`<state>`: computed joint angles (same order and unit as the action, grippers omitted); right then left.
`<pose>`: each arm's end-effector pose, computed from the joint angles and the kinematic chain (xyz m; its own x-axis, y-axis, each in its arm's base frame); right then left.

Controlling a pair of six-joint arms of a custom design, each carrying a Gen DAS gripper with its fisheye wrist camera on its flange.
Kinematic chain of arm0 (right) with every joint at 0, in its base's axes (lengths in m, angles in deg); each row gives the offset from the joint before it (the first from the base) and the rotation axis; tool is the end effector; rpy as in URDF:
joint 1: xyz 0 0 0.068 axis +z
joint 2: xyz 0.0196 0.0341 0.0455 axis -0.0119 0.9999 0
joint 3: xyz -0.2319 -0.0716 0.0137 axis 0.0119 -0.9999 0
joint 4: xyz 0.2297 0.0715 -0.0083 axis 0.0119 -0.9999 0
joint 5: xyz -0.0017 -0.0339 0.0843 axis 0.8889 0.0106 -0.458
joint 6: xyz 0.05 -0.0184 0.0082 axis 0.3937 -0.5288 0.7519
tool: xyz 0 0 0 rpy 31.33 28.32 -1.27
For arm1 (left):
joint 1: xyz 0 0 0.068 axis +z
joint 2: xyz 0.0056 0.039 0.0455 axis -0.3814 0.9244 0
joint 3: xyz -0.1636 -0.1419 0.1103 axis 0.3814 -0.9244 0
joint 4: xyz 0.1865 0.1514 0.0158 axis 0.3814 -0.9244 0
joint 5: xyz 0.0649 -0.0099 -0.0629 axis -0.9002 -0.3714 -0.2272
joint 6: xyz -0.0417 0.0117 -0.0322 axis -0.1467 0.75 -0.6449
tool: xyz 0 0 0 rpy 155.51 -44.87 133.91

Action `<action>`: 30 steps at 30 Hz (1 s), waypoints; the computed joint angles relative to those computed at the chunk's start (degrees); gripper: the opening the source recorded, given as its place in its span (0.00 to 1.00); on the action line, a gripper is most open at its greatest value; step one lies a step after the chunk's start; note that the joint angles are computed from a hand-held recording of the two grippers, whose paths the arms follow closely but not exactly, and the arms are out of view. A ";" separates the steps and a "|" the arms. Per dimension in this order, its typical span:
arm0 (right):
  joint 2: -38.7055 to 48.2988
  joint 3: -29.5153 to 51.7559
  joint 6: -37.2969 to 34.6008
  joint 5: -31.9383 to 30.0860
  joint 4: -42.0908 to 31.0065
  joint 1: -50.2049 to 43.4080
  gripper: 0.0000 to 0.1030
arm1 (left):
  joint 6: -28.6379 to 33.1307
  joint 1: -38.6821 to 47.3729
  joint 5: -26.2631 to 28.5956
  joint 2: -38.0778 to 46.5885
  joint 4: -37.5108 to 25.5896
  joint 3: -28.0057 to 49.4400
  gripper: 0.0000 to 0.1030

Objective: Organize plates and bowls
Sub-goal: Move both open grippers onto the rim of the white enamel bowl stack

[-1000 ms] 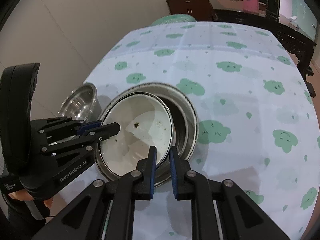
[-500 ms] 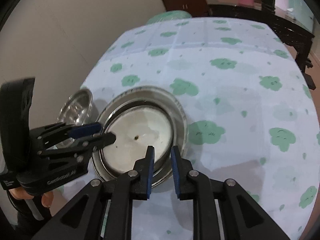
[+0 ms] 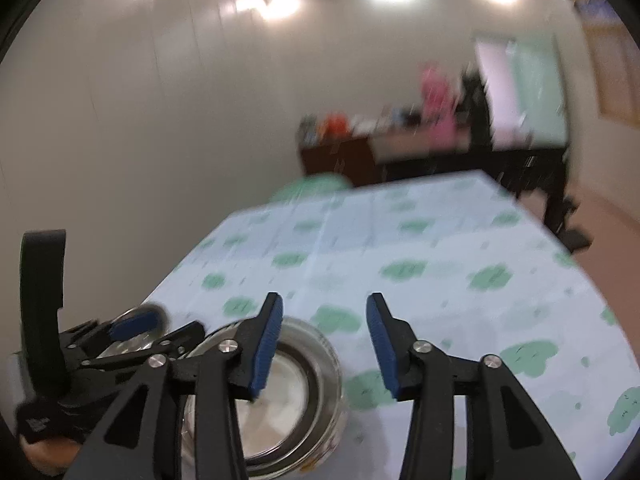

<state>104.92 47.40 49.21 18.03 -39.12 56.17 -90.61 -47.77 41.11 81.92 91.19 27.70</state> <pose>0.1817 0.2280 0.0820 -0.3437 0.3310 -0.8788 0.0972 0.9433 0.3173 0.3017 -0.1378 0.0846 -0.6111 0.1764 -0.7717 0.2734 0.9619 0.0033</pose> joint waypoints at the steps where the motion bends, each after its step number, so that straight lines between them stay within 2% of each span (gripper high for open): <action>1: 2.01 0.27 -0.59 3.74 2.59 1.39 0.62 | -0.50 0.17 -0.15 0.61 1.97 -0.63 0.62; 2: 3.94 0.53 -1.76 6.63 5.61 2.33 0.68 | -0.42 0.09 -1.01 0.98 3.51 -1.16 0.62; 4: 7.21 1.81 -5.12 12.42 10.00 4.14 0.68 | -0.14 -0.66 -3.98 1.94 6.45 -2.02 0.62; 6: 7.85 2.93 -8.04 14.13 10.53 4.55 0.69 | -0.58 -0.67 -3.77 2.45 6.65 -1.96 0.62; 10: 8.03 3.04 -9.04 13.01 12.13 4.22 0.69 | -0.72 -1.18 -4.18 2.30 7.28 -2.65 0.62; 14: 8.47 3.91 -6.66 9.68 9.80 2.61 0.71 | -0.69 -1.46 -4.16 2.07 8.02 -3.53 0.62; 26: 11.03 4.03 -6.26 9.28 12.53 3.11 0.71 | -0.90 -1.77 -3.87 1.43 8.39 -5.21 0.63; 30: 9.29 4.11 -3.19 7.42 8.07 2.90 0.71 | -0.45 -2.47 -3.92 1.61 7.70 -5.09 0.63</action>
